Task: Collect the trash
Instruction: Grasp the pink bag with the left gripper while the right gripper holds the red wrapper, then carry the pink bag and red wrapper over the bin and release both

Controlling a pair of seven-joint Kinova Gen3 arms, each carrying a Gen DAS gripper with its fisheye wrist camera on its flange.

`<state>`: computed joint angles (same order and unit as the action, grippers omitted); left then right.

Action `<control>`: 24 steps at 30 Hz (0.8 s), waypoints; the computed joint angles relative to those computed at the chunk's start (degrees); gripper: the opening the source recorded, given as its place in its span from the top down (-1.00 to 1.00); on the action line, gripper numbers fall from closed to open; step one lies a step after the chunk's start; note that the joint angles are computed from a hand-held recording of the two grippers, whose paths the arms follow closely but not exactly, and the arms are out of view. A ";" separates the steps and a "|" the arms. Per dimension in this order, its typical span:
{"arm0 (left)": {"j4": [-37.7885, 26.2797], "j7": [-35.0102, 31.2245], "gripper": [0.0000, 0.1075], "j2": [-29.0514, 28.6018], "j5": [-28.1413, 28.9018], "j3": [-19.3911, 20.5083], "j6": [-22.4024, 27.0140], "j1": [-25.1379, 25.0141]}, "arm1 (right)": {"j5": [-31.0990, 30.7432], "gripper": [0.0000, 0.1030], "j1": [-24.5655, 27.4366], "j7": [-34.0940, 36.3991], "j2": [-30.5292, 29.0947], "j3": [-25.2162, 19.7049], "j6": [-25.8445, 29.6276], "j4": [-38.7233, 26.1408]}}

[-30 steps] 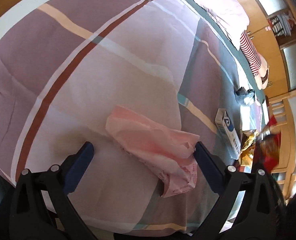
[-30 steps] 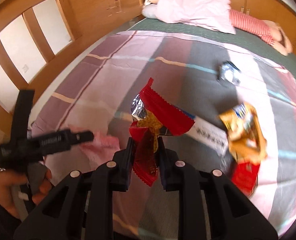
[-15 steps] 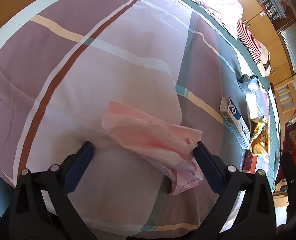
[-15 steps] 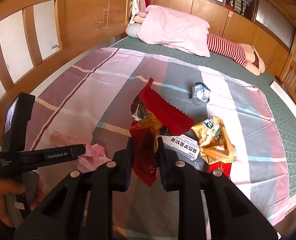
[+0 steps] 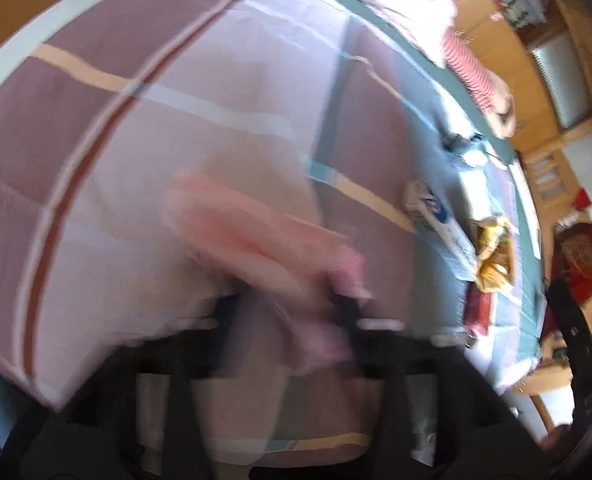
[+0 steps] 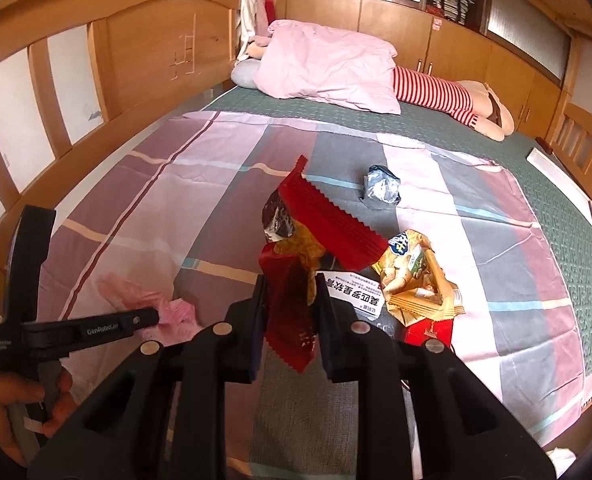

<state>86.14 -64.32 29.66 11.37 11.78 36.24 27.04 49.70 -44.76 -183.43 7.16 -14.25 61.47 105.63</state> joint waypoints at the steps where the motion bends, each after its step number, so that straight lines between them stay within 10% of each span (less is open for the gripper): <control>1: 0.28 0.04 0.52 -0.26 -0.06 -0.33 -0.48 0.34 | 0.25 0.55 -0.07 -0.97 -0.34 0.03 -0.06 0.42; 13: 14.11 -24.04 0.60 -3.05 22.43 27.28 -20.02 -25.85 | -2.44 0.55 2.56 -13.47 -14.90 -9.42 6.72 9.59; 18: 19.32 -35.14 0.60 -11.30 32.87 31.98 -23.71 -27.46 | -10.68 0.55 9.00 -5.93 -23.39 -20.64 18.37 9.07; 24: 19.49 -45.30 0.60 -12.42 42.91 40.61 -24.33 -24.12 | -22.34 0.55 0.44 -5.56 -31.23 -20.77 28.50 9.88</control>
